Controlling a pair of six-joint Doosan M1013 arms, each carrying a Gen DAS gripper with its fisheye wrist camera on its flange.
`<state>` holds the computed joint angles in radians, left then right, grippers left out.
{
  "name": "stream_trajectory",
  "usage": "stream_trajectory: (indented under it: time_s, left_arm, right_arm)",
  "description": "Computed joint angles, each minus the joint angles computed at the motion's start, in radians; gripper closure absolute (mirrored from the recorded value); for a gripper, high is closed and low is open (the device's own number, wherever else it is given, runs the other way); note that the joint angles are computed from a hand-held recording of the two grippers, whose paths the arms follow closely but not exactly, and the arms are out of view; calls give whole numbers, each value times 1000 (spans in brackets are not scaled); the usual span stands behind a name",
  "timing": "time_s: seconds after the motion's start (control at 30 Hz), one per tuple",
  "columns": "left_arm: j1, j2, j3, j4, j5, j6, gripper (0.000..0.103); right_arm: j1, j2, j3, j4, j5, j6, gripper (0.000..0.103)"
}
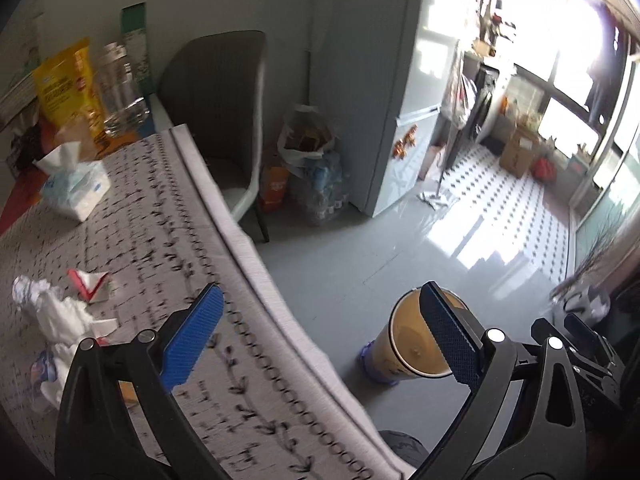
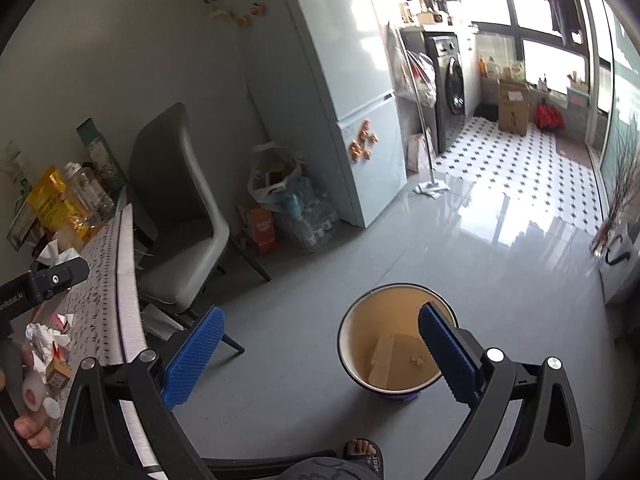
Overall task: Collect trash
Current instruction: 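Move both grippers back from the bin to the table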
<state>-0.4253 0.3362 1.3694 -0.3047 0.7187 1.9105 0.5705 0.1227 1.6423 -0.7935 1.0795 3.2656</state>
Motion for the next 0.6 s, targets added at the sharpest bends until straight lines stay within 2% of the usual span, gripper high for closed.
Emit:
stream_trajectory:
  time_s: [0.27,0.33,0.4,0.5,0.6]
  left_arm:
    - [96,-47,63,-15,-83,-26,5]
    - [128,-55,76,-25,-102,-49,5]
    - [160,-59,83,-58,-102,-55,5]
    - [192,-70,100,-46,-116,-65,5]
    - [226,-78,112,-34,-123,-81,5]
  right_arm:
    - [44,75,-130,-23,16,-104,8]
    - [48,90,-156,-17,-5,-136,8]
    - [55,111,-188,-2,-25,-182,8]
    - [71,152,-247,-4,-2,-251,8]
    - [77,175,-279,24,-40,-303,8]
